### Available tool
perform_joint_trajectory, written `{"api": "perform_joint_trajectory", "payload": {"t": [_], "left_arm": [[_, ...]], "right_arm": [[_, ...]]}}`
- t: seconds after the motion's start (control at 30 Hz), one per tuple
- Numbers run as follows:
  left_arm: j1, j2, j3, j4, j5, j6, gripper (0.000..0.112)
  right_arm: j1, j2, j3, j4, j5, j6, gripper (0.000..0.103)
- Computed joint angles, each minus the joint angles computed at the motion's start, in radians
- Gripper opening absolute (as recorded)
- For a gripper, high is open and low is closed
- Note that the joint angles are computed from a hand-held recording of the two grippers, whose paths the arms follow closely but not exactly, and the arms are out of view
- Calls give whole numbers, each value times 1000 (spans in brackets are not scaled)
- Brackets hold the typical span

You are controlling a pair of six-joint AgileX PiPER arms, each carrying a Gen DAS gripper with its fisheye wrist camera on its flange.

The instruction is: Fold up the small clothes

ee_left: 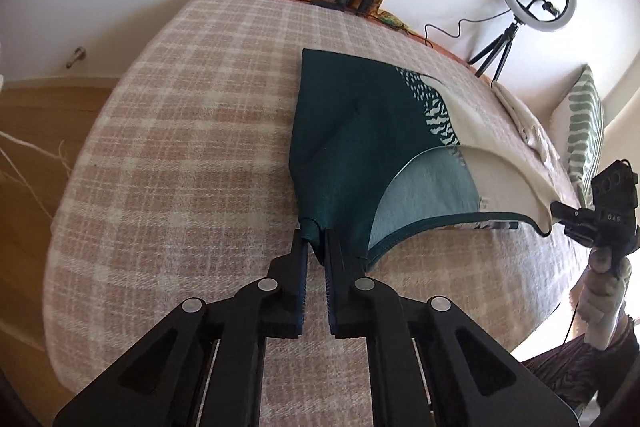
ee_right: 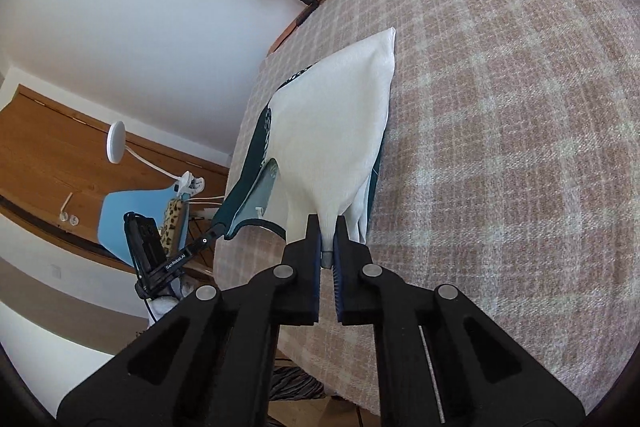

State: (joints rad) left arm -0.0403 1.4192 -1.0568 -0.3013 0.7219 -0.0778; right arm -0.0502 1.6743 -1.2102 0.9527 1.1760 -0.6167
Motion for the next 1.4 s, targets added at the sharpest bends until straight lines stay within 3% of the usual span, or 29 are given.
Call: {"api": "perform_joint_trajectory", "payload": {"t": [0.07,0.17,0.27,0.47,0.53,0.67,0.83,0.9,1.0,1.03,1.07,1.1,1.13,1.4], "left_arm": [[-10,15,-9,50,41,-34,16],[-13,-38,6,79,18,-62,16],[-7,-68,-4,84,-35,-79,16],[-63,87,-142,188,-88,-190,16],[-62,149,-183,128,-66,-124,16],[-81,194,-193,152,-9,-92,16],[-48,144,-125,160,3,-51,16],[-22,104,-100,155,0,-73,16],[53,44,-56,22,-14,-48,21],[76,26,-39,-30,-19,-30,27],[90,14,-26,-72,-26,-17,42],[100,4,-12,-102,-34,-12,55],[112,-1,2,-143,-41,4,58],[274,36,112,-588,2,202,59]], "right_arm": [[41,8,-17,-100,-17,47,10],[75,-22,-28,-198,-52,62,13],[80,-52,-66,-201,-83,61,13],[141,-24,-168,-195,-169,94,13],[163,6,-212,-205,-127,117,13],[204,-5,-235,-318,-18,135,13],[210,-45,-220,-503,-73,190,13],[180,-25,-255,-492,-62,185,14],[128,24,-320,-403,-52,165,35],[120,39,-336,-379,-64,159,48],[113,59,-352,-350,-70,151,57],[103,87,-374,-309,-60,139,58],[92,124,-405,-269,-35,132,58],[83,363,-613,-164,34,218,58]]}}
